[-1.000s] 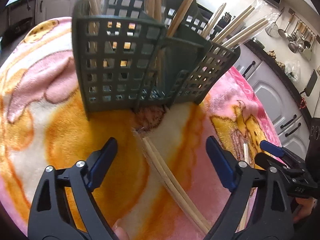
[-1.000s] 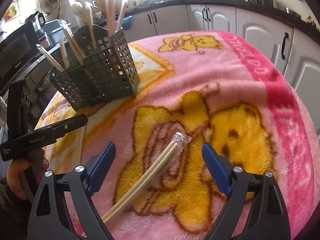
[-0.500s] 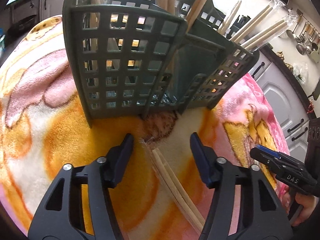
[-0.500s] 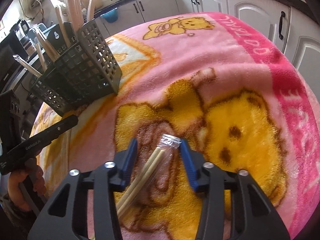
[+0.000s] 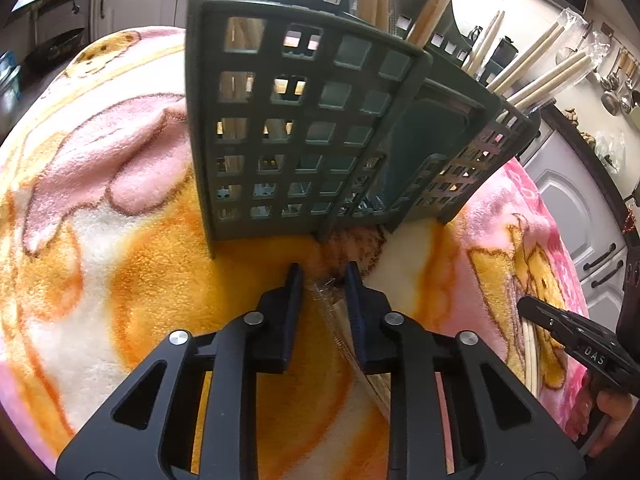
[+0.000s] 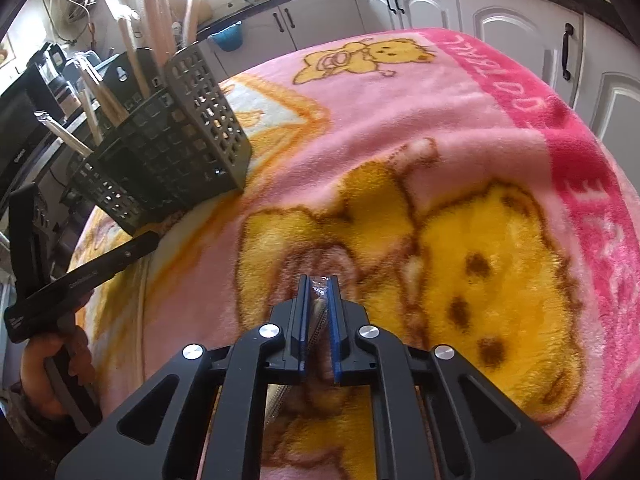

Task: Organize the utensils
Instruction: 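Close the right tool on a wrapped chopstick pair while the left tool grasps another chopstick, then lift the held chopsticks with both tools and carry them above the caddy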

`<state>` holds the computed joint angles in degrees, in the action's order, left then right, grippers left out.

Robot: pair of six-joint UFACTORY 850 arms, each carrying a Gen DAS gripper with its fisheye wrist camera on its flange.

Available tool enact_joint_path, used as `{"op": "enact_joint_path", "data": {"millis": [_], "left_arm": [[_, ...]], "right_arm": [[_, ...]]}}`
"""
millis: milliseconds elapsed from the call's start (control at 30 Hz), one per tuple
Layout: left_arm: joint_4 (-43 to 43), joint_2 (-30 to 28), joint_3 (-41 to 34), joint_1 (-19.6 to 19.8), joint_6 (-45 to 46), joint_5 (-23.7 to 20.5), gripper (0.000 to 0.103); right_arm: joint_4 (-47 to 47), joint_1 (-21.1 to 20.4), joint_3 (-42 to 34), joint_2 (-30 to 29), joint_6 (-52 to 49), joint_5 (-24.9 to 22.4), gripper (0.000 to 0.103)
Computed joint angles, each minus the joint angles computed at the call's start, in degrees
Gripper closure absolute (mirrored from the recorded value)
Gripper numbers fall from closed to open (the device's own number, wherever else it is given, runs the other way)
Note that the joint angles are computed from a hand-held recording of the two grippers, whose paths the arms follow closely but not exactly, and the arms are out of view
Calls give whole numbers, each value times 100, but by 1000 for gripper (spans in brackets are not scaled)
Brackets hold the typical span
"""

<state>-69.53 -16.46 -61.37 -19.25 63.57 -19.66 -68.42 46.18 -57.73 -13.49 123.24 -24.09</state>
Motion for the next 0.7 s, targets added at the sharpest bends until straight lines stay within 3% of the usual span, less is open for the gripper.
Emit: {"op": "enact_joint_path", "data": {"millis": [333,700], "left_arm": [[-537,165,160,276,420,-481,100],[-1475,955,502,470,1458,-841,100]], "right_arm": [[-921,189,-221,7,498,23,96],[-1597,433,-612,150,400,-311,96]]}}
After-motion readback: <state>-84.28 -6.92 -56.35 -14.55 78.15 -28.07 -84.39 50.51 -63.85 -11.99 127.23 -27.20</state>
